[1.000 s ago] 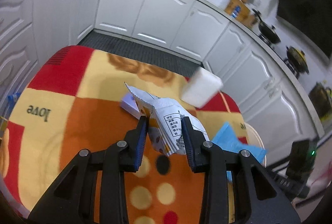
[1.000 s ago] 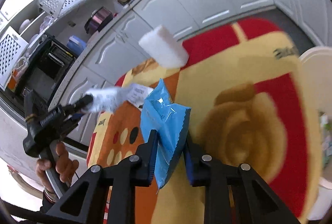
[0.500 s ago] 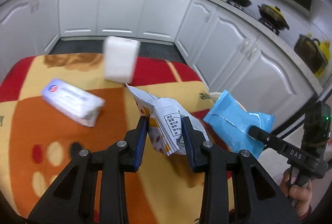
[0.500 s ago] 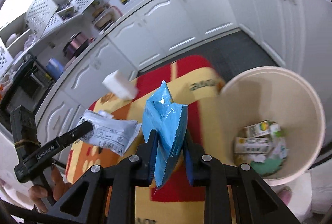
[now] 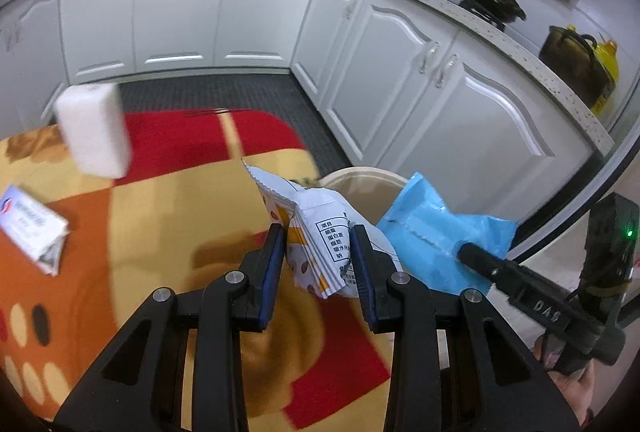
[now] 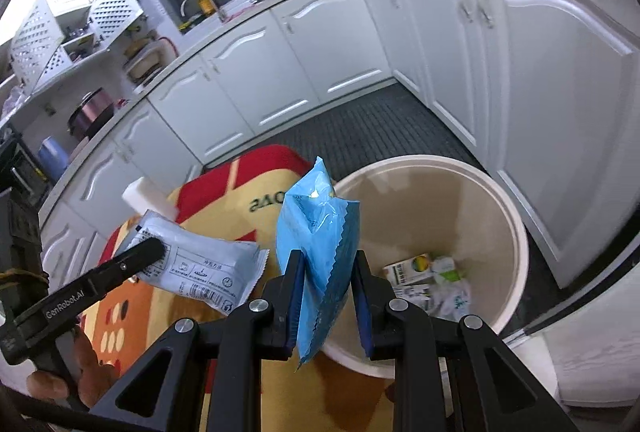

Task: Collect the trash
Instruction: 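Carry the snack bag and blue wrapper over the bin and open both tools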

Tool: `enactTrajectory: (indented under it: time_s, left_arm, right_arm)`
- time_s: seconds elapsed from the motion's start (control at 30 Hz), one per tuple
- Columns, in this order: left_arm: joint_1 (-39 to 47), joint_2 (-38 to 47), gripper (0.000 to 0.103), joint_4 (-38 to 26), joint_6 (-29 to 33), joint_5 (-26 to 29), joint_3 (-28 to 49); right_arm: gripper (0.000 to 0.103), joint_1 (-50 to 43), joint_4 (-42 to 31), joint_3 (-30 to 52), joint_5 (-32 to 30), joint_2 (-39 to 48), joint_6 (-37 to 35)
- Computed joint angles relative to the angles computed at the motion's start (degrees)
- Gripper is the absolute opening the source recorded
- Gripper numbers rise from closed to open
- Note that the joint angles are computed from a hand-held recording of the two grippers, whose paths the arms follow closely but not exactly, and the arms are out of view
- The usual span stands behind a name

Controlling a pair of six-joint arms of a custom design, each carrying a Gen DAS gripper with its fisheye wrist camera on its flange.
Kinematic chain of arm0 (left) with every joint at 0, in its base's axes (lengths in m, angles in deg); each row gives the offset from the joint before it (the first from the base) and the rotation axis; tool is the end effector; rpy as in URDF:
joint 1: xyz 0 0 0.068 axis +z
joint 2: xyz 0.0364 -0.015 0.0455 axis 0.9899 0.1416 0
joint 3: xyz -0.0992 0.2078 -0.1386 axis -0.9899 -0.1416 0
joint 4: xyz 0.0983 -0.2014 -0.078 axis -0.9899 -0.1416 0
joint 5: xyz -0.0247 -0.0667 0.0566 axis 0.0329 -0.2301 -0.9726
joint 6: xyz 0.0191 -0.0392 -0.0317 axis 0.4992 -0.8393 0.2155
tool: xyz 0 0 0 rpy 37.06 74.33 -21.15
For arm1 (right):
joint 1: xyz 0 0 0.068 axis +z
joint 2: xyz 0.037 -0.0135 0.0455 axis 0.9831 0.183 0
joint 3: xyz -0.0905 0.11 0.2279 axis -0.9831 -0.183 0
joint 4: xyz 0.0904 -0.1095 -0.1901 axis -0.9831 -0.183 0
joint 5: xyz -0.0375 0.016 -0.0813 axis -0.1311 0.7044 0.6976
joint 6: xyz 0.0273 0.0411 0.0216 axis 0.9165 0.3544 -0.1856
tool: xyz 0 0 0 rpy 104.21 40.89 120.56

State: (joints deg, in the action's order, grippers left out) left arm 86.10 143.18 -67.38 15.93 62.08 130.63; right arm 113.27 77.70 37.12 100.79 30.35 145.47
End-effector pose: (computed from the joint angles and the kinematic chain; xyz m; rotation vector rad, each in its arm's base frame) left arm 0.3453 0.0027 0.1409 0.7443 2.3547 -0.7023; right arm 0.2096 0.1217 0.1182 0.6894 2.2379 0.2461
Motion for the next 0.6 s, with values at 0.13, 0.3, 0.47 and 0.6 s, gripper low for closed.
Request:
enactTrajectory:
  time_s: [0.13, 0.3, 0.47, 0.6]
  left_arm:
    - [-3.9, -1.0, 0.031, 4.4, -2.7, -1.5, -2.3]
    - [-7.9, -0.1, 0.031, 8.7, -5.6, -5.1, -3.4]
    - [-9.9, 1.8, 0.034, 9.2, -6.4, -7.0, -3.0]
    - [-9.0, 2.2, 0.06, 9.2, -6.6, -5.7, -3.1]
  right_arm:
    - [0.022, -1.7, -1.5, -0.7, 0.2, -0.4, 0.0]
    - [0.022, -3.3, -4.5, -0.5, 1.3, -0.4, -0.6]
    - [0.022, -4.4, -7.1, 0.2, 3.1, 0.6, -0.6]
    - [0.03, -5.0, -7.5, 0.3, 2.4, 1.4, 0.0]
